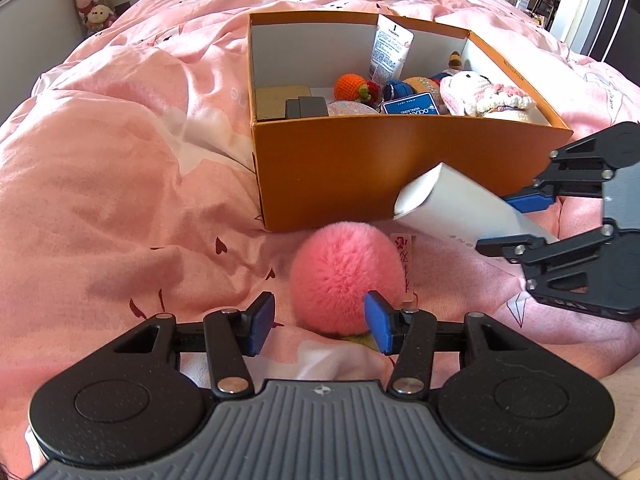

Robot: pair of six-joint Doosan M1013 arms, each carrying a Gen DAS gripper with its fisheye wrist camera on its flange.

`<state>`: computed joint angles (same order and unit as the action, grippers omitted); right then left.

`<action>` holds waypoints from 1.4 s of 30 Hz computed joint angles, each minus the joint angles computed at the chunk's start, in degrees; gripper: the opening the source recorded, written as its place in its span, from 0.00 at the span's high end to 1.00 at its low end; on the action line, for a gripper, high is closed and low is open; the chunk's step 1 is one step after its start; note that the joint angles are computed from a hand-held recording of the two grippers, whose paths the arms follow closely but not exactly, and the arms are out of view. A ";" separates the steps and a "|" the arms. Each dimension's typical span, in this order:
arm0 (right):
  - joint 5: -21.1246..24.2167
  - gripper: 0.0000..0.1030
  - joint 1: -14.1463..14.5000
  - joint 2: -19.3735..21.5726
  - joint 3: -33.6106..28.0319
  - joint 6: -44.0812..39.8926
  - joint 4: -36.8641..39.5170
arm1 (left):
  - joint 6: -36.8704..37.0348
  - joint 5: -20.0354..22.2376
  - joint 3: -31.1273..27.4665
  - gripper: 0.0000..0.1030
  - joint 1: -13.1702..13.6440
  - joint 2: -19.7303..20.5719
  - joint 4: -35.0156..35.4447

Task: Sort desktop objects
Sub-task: 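Grasp the pink pompom with left gripper while right grasps the white paper tube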

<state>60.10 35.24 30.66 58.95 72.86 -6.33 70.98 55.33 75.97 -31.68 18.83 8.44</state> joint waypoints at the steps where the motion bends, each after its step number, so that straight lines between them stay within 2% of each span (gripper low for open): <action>1: 0.18 0.66 -0.08 0.34 -0.14 0.15 0.41 | 0.21 -0.17 -0.02 0.42 0.00 0.07 -0.09; 3: 0.36 0.65 -0.16 0.73 -0.28 0.12 1.04 | 0.35 -0.89 -0.05 0.36 0.06 0.21 -0.47; 7: -0.05 0.64 -0.15 1.30 -0.45 0.69 1.77 | 3.42 -2.45 -0.62 0.34 0.54 1.00 -4.02; 16: -1.56 0.60 -0.49 1.04 0.29 1.99 2.18 | 2.61 2.05 -4.41 0.34 0.99 5.57 -6.71; 22: -1.82 0.59 -0.55 1.20 0.40 2.91 2.34 | 0.82 3.74 -5.02 0.38 1.75 7.12 -8.69; 32: -1.55 0.60 -0.47 1.77 0.85 6.26 1.62 | 0.45 3.31 -3.92 0.43 1.24 7.17 -7.73; 42: -4.32 0.68 -0.35 -0.92 3.14 2.62 1.58 | -1.42 0.36 -1.18 0.51 1.10 4.47 -7.23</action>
